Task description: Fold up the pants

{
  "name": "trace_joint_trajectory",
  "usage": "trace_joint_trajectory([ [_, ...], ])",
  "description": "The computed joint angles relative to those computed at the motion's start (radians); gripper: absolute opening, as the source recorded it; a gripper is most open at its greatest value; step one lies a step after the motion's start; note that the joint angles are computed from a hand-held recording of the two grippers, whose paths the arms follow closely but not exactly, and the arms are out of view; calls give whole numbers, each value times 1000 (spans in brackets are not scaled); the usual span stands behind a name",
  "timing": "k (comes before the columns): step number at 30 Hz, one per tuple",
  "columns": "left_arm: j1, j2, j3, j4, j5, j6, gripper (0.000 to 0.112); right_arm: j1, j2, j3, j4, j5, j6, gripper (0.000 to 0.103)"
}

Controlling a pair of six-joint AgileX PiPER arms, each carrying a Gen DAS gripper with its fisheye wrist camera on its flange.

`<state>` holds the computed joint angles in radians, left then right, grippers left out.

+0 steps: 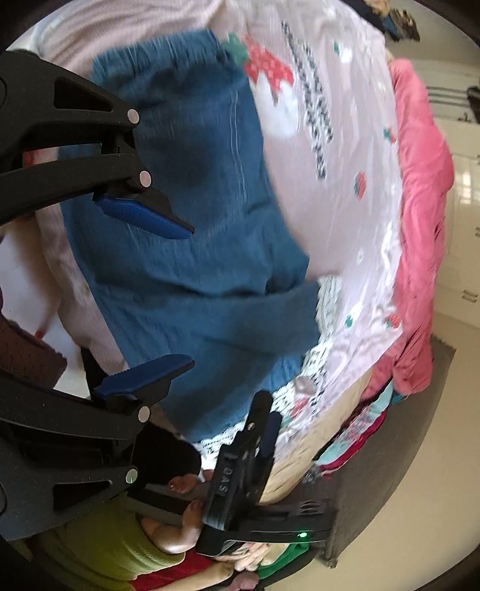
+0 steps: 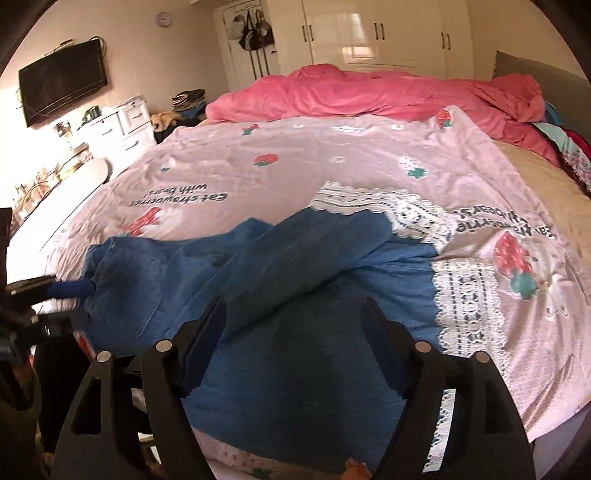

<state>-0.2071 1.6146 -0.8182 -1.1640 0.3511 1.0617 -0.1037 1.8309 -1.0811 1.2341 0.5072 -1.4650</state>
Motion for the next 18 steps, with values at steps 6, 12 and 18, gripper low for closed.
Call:
trace_joint_trajectory([
  [6, -39, 153, -123, 26, 62, -33, 32, 3, 37, -75, -107, -41, 108, 75],
  [12, -59, 284, -259, 84, 85, -112, 23, 45, 108, -217, -252, -38, 235, 83],
  [18, -60, 313, -241, -212, 102, 187, 9, 129, 279, -532, -607, 45, 594, 83],
])
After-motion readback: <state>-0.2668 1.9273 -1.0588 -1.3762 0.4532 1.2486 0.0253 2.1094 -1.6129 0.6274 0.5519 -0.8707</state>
